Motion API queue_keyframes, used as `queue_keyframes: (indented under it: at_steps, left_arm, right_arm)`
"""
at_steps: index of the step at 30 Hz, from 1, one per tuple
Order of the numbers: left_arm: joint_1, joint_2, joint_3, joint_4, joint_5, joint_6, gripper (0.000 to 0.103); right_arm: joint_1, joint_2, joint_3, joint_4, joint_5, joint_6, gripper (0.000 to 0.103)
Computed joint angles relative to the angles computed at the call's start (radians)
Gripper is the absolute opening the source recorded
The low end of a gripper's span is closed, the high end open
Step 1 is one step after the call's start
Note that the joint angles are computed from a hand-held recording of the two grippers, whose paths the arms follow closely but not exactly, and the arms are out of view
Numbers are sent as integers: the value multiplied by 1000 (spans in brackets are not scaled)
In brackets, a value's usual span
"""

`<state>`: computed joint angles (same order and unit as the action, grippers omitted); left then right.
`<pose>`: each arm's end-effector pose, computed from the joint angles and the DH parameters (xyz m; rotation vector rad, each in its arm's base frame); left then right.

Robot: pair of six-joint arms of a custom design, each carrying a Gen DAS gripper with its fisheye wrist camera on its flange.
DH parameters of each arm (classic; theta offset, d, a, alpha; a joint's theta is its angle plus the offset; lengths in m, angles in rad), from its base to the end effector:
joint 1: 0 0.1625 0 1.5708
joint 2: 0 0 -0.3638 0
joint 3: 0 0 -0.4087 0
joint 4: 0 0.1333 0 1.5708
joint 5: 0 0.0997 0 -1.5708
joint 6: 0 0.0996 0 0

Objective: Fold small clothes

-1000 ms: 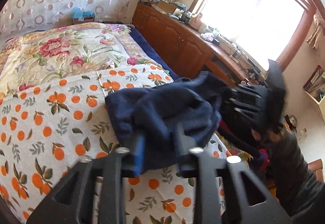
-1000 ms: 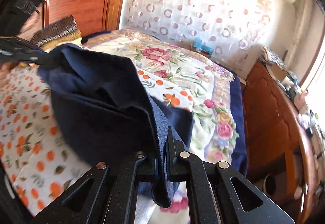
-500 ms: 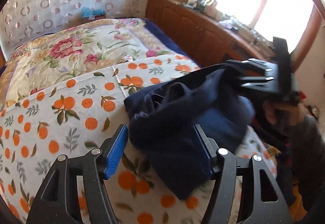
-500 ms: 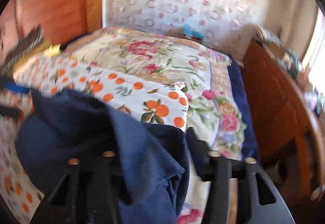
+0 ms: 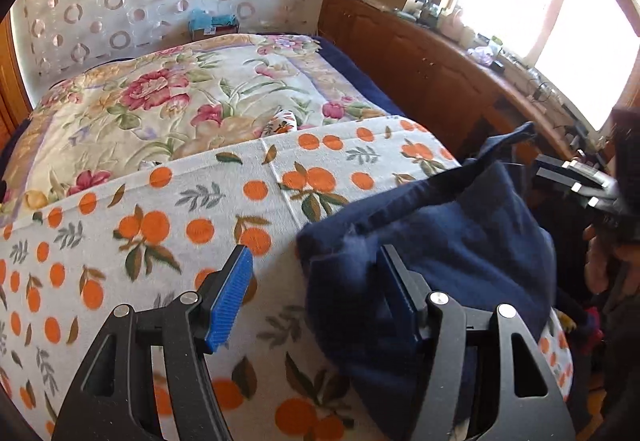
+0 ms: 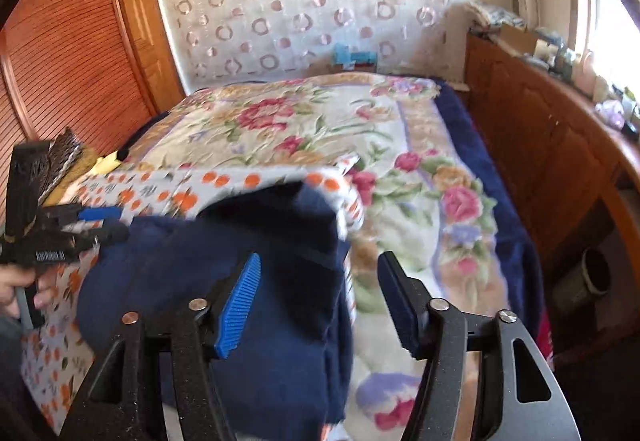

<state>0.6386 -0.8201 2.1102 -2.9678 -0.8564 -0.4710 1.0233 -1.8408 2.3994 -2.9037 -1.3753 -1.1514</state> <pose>-0.2579 -0.4387 -0.0284 0.5370 2.5117 -0.7235 -0.0722 -0.4117 0.2964 0.8542 -2.4000 0.8728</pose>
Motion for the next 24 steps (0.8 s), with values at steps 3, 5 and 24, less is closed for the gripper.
queue_keyframes:
  at_steps: [3,5,24]
  left_arm:
    - [-10,-26,35,-7,-25,-15,65]
    - [-6,-29,42,1,-46,-26,65]
    - [51,44,-8,-76,-205,-4,21]
  right_arm:
    - [-17,25,-16,34,-23,-2,68]
    - [-18,64,-27,12,-41,9,68]
    - [20,171,-120,89,-77,20,15]
